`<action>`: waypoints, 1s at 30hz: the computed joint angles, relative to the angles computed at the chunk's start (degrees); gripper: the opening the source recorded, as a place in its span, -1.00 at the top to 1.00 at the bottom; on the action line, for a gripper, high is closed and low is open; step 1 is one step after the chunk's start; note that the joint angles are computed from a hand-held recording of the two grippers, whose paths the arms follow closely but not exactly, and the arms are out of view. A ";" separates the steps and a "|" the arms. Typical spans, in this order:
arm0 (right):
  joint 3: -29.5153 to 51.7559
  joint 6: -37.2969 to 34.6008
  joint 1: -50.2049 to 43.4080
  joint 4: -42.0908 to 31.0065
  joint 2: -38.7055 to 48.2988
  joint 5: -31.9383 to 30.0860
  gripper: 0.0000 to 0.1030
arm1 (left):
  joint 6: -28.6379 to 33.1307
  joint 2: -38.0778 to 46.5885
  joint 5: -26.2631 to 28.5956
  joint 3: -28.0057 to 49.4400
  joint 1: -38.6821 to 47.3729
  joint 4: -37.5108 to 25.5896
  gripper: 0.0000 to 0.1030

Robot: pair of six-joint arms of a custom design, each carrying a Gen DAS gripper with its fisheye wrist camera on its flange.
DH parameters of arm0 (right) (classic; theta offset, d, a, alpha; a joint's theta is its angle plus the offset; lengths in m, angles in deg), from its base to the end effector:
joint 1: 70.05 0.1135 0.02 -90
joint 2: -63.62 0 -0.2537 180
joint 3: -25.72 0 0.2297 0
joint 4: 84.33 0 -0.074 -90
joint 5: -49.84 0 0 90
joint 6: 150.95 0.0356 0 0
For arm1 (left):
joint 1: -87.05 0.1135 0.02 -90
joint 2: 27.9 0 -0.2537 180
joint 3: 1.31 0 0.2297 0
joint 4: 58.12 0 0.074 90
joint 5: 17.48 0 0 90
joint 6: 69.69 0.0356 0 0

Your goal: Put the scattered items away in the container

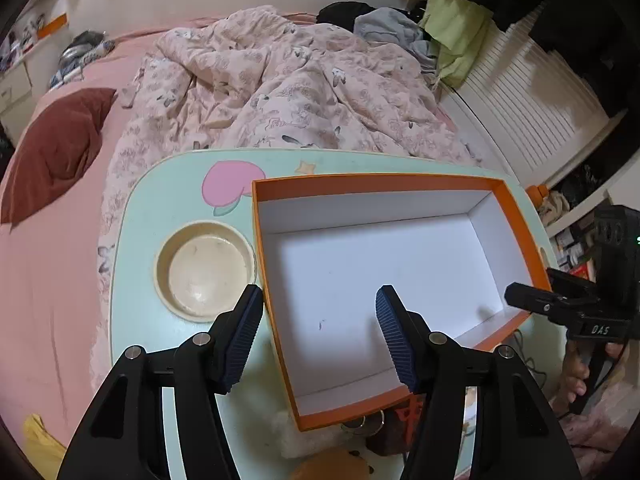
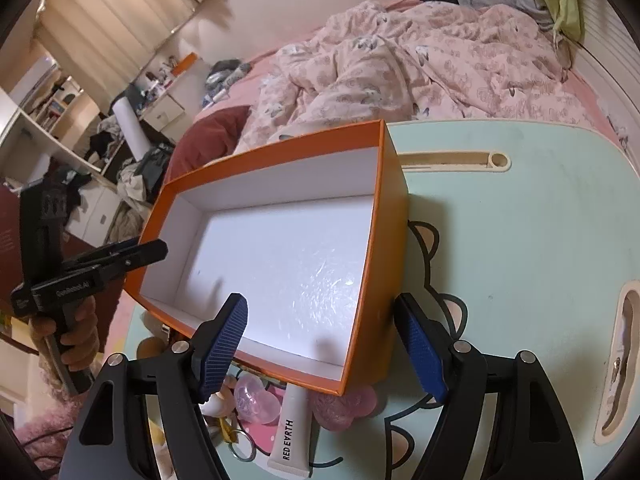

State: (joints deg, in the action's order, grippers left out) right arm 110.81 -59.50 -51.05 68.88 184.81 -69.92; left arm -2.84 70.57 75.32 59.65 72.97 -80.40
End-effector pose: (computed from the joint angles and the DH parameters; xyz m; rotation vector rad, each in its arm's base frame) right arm 0.3581 0.1420 0.1018 -0.5735 2.5999 0.8085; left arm 0.2854 -0.0734 0.1299 -0.1916 2.6355 -0.2889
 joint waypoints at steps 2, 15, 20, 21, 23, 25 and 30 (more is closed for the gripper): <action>-2.68 1.46 -0.28 3.18 -1.89 1.05 -0.48 | -0.59 -1.38 2.42 -0.92 1.09 0.58 -0.14; -39.28 2.21 13.27 32.46 -27.75 22.51 -0.48 | -12.31 -34.83 -23.18 -22.67 -23.31 -1.22 -0.17; -48.85 3.92 19.59 42.76 -27.89 30.37 -0.48 | -30.02 -26.14 -36.54 -27.32 -43.92 -0.41 -0.26; -50.71 4.04 20.76 45.14 -27.61 31.32 -0.48 | -34.79 -22.49 -38.95 -26.94 -46.87 -0.23 -0.26; -53.65 4.76 22.98 50.18 -26.27 33.93 -0.48 | -44.67 -15.19 -43.60 -25.63 -52.61 -0.46 -0.26; -56.53 5.41 23.73 56.75 -23.67 34.33 -0.48 | -53.80 -8.11 -47.95 -22.59 -56.86 -3.57 -0.26; -59.72 7.34 23.55 65.50 -17.71 35.27 -0.49 | -62.61 2.75 -49.71 -17.96 -58.74 -4.98 -0.29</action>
State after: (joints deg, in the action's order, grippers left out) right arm 51.09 -52.16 -27.50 134.38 167.10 -34.65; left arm -65.44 73.32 25.61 41.69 14.23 -85.38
